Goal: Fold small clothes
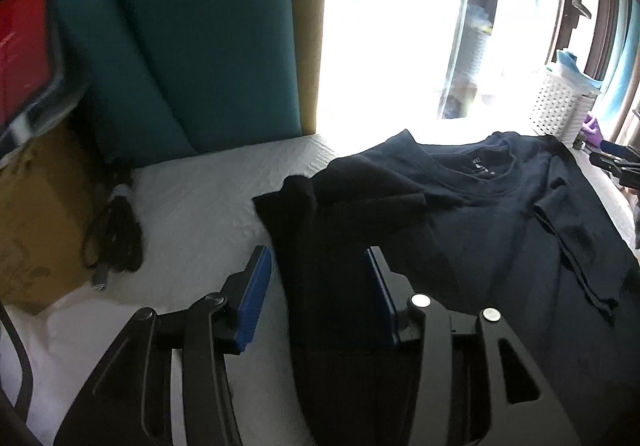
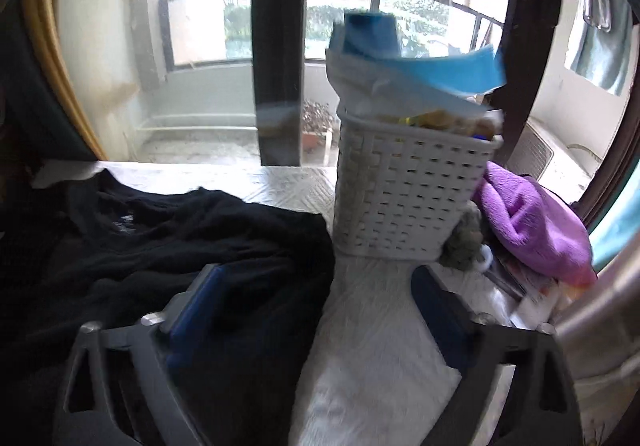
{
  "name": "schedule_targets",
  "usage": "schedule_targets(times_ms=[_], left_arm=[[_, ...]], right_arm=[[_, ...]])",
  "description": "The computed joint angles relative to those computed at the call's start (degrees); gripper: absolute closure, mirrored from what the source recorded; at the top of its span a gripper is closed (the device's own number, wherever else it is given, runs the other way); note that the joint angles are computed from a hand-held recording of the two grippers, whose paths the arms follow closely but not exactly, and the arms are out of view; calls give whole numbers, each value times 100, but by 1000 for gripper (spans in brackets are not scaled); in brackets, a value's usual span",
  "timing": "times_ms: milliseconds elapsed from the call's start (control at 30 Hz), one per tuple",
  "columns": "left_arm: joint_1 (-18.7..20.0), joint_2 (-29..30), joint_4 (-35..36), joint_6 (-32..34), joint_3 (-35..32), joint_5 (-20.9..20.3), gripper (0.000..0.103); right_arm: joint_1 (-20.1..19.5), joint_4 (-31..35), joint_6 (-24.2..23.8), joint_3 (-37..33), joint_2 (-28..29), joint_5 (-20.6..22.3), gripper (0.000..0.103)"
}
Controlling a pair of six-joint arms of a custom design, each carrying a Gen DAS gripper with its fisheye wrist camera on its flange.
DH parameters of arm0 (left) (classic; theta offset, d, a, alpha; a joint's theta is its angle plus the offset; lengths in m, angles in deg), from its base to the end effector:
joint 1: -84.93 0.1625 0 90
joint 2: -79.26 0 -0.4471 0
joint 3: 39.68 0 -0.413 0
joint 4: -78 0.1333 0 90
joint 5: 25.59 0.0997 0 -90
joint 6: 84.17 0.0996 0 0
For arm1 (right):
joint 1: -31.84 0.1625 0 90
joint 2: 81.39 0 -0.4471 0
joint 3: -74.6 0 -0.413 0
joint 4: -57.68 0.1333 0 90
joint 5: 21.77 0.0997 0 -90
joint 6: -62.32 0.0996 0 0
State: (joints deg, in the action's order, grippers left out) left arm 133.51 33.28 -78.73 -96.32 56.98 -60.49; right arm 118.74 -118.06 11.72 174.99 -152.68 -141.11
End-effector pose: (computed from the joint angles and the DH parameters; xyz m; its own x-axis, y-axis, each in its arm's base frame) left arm -0.2913 -0.6551 0.1373 -0.6999 0.0521 -0.7123 0.4997 0.7484 -0.4362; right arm 0.0502 -0.6353 0.4206 -0.5614 -0.1350 0.8164 -0.6366 0.7007 -0.3219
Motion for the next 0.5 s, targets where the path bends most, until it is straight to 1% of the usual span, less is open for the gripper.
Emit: schedule_targets(times_ms=[133,200,267,300,367,400,433,467,500], left_arm=[[-123,-265,361,-555,377,-93,55],[-219,-354,612,-851,569,-89,55],[-316,-402,698,-983,755,-108,55],[-337,-417,716,-1014,809,-153,55],[-375,-445,876,-1147,917,-181,55],[-374,-425,1107,-1302,914,-74,55],[-378,-393,1578,-1658,878,206,55],[-396,-376,1820,-1887,899,473,55],[-421,-390,1823,-1960,931,542,55]], right_arm=[[9,244,78,497,-382,-64,7],[5,296,4,698,-480,-140,8],[-14,318,-225,895,-532,-363,8],[-11,147,-438,957,-475,-534,8],[-15,-559,-1012,1108,-326,-928,8],[-50,-674,-1086,1164,-360,-904,8],[-72,-686,-1035,1180,-402,-865,8],[-82,-802,-1069,1197,-446,-908,8],[-95,-1035,-1198,1274,-493,-938,8]])
